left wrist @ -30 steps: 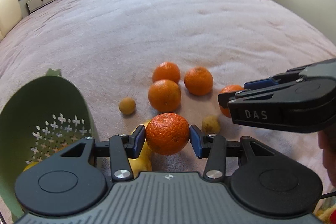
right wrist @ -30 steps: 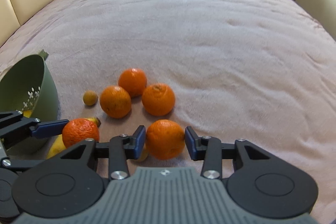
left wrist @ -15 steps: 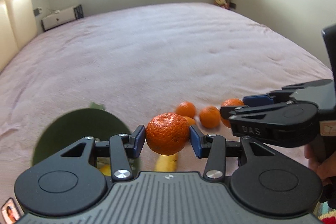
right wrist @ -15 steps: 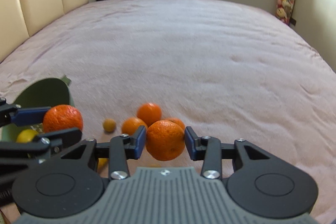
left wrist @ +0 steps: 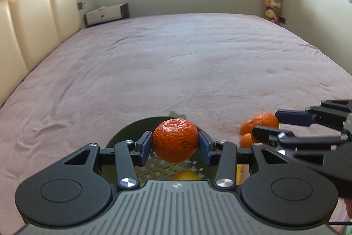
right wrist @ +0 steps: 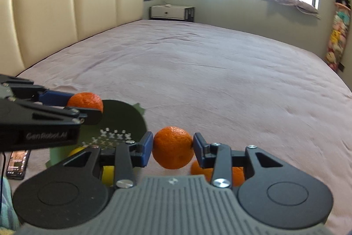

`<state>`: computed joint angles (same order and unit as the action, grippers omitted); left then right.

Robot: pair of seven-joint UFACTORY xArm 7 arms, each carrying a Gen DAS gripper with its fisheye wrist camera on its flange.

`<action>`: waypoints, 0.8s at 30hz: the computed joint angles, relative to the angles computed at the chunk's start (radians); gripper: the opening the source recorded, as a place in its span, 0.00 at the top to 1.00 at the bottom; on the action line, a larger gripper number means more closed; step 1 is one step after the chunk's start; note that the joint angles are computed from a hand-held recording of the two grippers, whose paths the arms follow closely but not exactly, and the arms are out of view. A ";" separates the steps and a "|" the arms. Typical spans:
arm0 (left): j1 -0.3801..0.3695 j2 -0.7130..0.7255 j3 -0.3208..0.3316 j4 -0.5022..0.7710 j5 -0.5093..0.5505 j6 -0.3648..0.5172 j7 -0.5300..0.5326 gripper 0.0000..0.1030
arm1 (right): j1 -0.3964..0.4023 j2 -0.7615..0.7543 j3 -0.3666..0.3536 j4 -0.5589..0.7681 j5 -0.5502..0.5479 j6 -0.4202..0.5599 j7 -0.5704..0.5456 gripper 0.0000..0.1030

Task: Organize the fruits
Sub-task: 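Grasp and lift mandarins with both tools toward the colander, then lower both mandarins into the colander and open both tools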

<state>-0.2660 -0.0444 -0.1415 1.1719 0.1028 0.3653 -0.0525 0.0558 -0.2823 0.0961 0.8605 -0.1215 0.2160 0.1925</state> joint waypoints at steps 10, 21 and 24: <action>0.042 0.052 0.037 0.062 -0.113 0.116 -0.004 0.50 | 0.093 0.116 0.021 0.141 -0.015 0.083 -0.149 0.64; 0.067 0.099 0.049 0.080 -0.107 0.148 -0.055 0.50 | 0.139 0.284 0.012 0.303 -0.011 0.206 -0.248 0.64; 0.069 0.113 0.050 0.086 -0.100 0.140 -0.065 0.50 | 0.139 0.329 0.003 0.348 -0.004 0.244 -0.263 0.64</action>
